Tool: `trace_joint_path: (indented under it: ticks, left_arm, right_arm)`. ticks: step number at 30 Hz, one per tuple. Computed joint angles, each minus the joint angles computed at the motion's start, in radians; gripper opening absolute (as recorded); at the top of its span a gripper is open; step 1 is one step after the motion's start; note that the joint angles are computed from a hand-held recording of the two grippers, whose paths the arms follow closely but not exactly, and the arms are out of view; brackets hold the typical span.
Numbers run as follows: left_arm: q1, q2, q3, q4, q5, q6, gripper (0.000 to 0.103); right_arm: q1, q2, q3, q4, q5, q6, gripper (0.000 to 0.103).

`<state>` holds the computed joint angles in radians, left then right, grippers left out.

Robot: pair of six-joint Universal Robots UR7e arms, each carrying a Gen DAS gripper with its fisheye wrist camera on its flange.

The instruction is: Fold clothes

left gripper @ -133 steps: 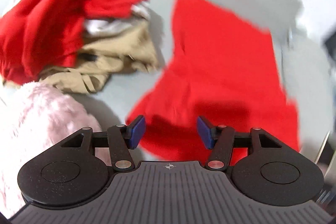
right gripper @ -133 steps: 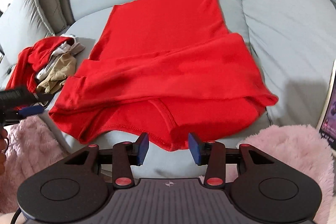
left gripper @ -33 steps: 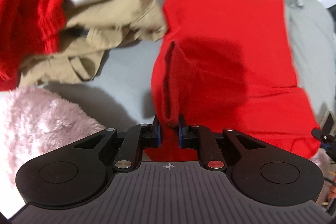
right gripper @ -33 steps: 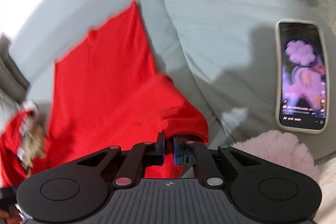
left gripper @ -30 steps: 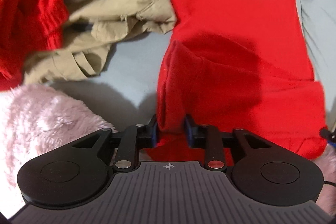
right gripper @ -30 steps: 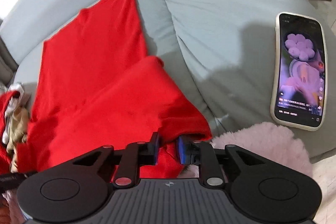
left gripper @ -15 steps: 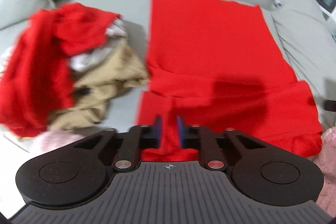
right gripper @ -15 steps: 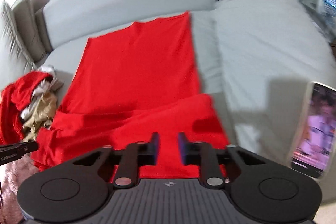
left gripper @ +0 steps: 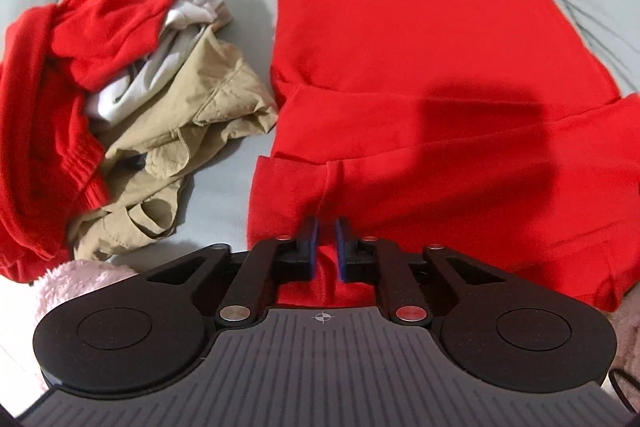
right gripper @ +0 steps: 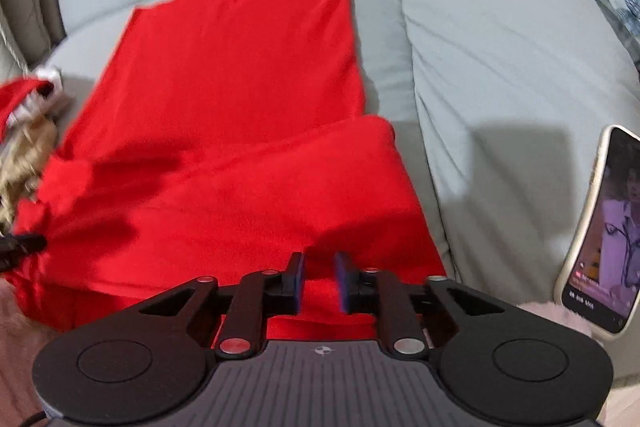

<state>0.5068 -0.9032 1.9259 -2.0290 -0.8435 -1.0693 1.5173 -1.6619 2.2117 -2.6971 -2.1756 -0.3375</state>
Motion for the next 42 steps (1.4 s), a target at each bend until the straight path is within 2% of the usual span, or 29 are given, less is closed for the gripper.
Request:
trace_joint_path:
  ticks: [6, 10, 12, 18, 20, 22, 26, 28, 31, 34, 36, 37, 38, 39, 40, 41, 42]
  left_arm:
    - [0.012, -0.034, 0.013, -0.127, -0.016, 0.091, 0.043]
    - [0.071, -0.023, -0.030, -0.169, -0.040, 0.143, 0.045]
    - [0.098, -0.007, -0.070, -0.147, -0.030, 0.170, 0.045]
    - [0.219, 0.084, -0.260, -0.181, 0.050, 0.308, 0.046]
    - [0.264, 0.135, -0.353, -0.194, 0.086, 0.355, 0.053]
    - [0.317, 0.206, -0.476, -0.207, 0.129, 0.412, 0.056]
    - [0.397, 0.318, -0.648, -0.230, 0.162, 0.494, 0.059]
    - [0.431, 0.377, -0.733, -0.236, 0.187, 0.537, 0.059]
    - [0.462, 0.469, -0.846, -0.288, 0.253, 0.685, 0.059]
    - [0.490, 0.560, -0.961, -0.343, 0.285, 0.866, 0.059]
    - [0.504, 0.605, -1.023, -0.336, 0.289, 0.939, 0.059]
    - [0.509, 0.622, -1.046, -0.336, 0.285, 0.969, 0.055]
    - [0.511, 0.624, -1.043, -0.360, 0.261, 1.003, 0.038]
    - [0.514, 0.626, -1.041, -0.383, 0.236, 1.035, 0.027]
    - [0.515, 0.628, -1.038, -0.402, 0.217, 1.066, 0.010]
    - [0.508, 0.633, -1.035, -0.414, 0.232, 1.100, 0.006]
    - [0.500, 0.639, -1.030, -0.430, 0.249, 1.137, 0.005]
  right_arm:
    - [0.014, -0.012, -0.013, 0.007, 0.056, -0.032, 0.028]
    - [-0.006, 0.035, -0.063, -0.002, 0.098, -0.049, 0.031]
    - [-0.012, 0.065, -0.097, -0.002, 0.111, -0.059, 0.032]
    - [-0.023, 0.256, -0.309, -0.042, 0.133, -0.166, 0.035]
    - [-0.028, 0.332, -0.399, -0.048, 0.141, -0.193, 0.036]
    - [-0.037, 0.416, -0.500, -0.051, 0.154, -0.213, 0.038]
    - [-0.054, 0.574, -0.686, -0.084, 0.152, -0.223, 0.039]
    - [-0.069, 0.660, -0.788, -0.114, 0.167, -0.223, 0.045]
    - [-0.092, 0.766, -0.918, -0.154, 0.187, -0.213, 0.046]
    - [-0.109, 0.848, -1.022, -0.163, 0.183, -0.223, 0.044]
    - [-0.118, 0.882, -1.069, -0.143, 0.180, -0.240, 0.041]
    - [-0.121, 0.898, -1.094, -0.117, 0.172, -0.253, 0.038]
    - [-0.123, 0.901, -1.095, -0.116, 0.175, -0.271, 0.031]
    - [-0.124, 0.904, -1.095, -0.115, 0.177, -0.288, 0.030]
    - [-0.124, 0.907, -1.095, -0.115, 0.177, -0.308, 0.026]
    - [-0.120, 0.906, -1.093, -0.114, 0.170, -0.331, 0.003]
    - [-0.116, 0.904, -1.092, -0.106, 0.164, -0.342, 0.004]
